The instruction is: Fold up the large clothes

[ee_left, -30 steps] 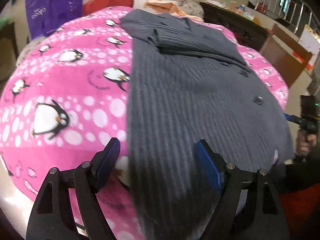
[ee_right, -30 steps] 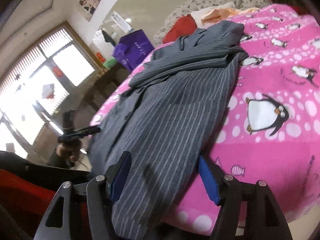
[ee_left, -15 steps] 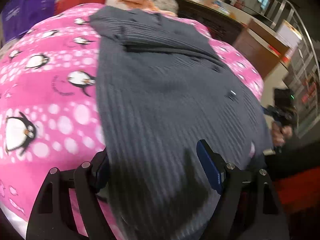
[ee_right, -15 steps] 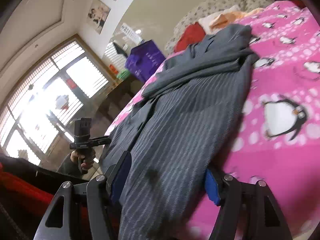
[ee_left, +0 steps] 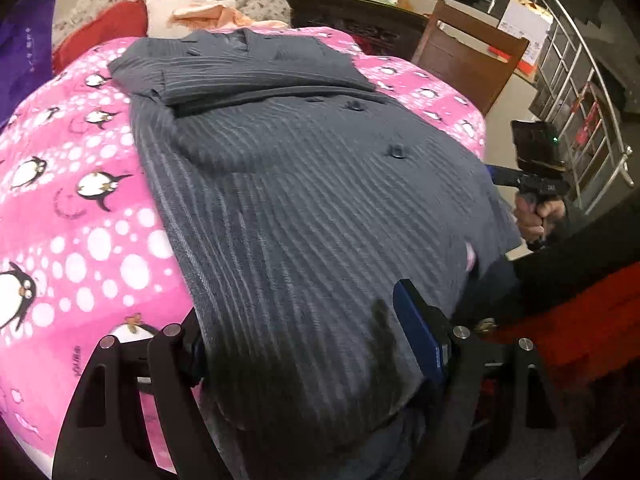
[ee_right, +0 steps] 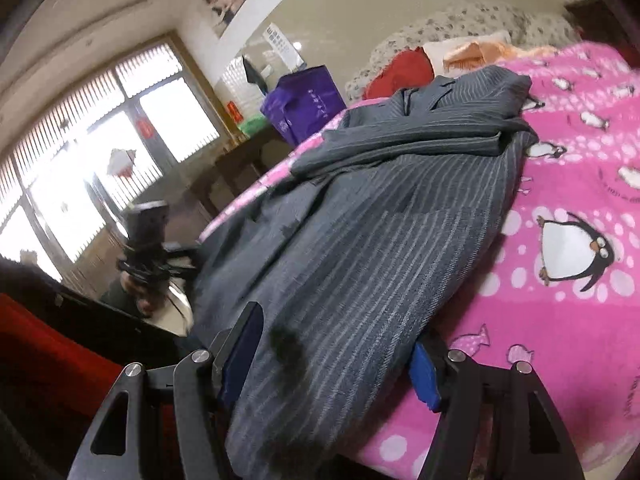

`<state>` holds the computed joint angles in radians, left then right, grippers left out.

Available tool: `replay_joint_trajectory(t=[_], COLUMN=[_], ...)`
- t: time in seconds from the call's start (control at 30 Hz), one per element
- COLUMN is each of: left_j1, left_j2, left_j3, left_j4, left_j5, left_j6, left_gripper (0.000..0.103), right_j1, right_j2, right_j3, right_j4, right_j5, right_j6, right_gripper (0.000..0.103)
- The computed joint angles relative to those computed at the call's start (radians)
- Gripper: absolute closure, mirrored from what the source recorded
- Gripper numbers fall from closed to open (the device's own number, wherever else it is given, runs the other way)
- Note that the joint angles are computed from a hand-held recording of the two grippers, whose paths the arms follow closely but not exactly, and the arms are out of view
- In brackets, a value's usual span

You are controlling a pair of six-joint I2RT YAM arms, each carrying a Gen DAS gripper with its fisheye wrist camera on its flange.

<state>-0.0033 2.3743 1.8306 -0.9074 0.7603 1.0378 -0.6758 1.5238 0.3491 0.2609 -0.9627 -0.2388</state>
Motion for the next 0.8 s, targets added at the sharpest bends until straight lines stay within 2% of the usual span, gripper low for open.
replay_joint_trajectory(t=[0.07,0.13,0.23,0.27,0.33,0.37,0.4,0.47,0.57,0.6,0.67,0.7,0.73,0.77,0.8], left_j1=[0.003,0.006,-0.007,-0.005,0.01,0.015,0.021,0.031,0.042,0.038,0.034,0.035,0.038,0.044,0.051], left_j2=[0.08,0.083,0.027,0.044,0.082,0.104,0.111,0.118,0.151,0.136,0.113,0.121,0.132,0.15,0.173], left_j3=[0.119,0.129,0.029,0.049,0.113,0.156,0.167,0.174,0.218,0.194,0.163,0.184,0.211,0.257,0.324], left_j4=[-0.063,-0.081,0.081,0.089,0.028,-0.038,-0.067,-0.099,-0.134,-0.109,-0.088,-0.113,-0.149,-0.197,-0.243], left_j5=[0.013,0.05,-0.006,-0.015,0.01,0.016,0.021,0.021,0.041,0.031,0.024,0.039,0.065,0.114,0.188], left_j6=[-0.092,-0.092,-0.162,-0.189,-0.183,-0.157,-0.133,-0.103,-0.108,-0.111,-0.112,-0.114,-0.107,-0.098,-0.118], left_gripper=[0.025,0.026,0.034,0.041,0.044,0.05,0.054,0.065,0.066,0.066,0.066,0.066,0.069,0.083,0.087], right_j1=[0.01,0.038,0.071,0.067,0.053,0.043,0.032,0.018,0.017,0.017,0.026,0.03,0.018,-0.008,-0.041], right_j2=[0.019,0.018,0.023,0.031,0.032,0.019,0.013,0.015,0.043,0.051,0.046,0.033,0.021,0.015,0.014], right_j3=[-0.025,-0.039,-0.037,-0.039,-0.038,-0.04,-0.035,-0.023,-0.03,-0.032,-0.026,-0.03,-0.024,-0.024,-0.025], right_j4=[0.11,0.178,0.191,0.194,0.187,0.161,0.134,0.092,0.12,0.138,0.119,0.119,0.119,0.147,0.198], right_j5=[0.02,0.057,0.09,0.088,0.074,0.059,0.041,0.027,0.033,0.024,0.012,0.016,0.0,-0.037,-0.087], right_j6=[0.067,0.118,0.11,0.098,0.086,0.07,0.053,0.02,0.028,0.04,0.03,0.028,0.037,0.068,0.115], right_gripper=[0.038,0.038,0.038,0.039,0.052,0.055,0.062,0.067,0.069,0.069,0.073,0.08,0.087,0.089,0.091])
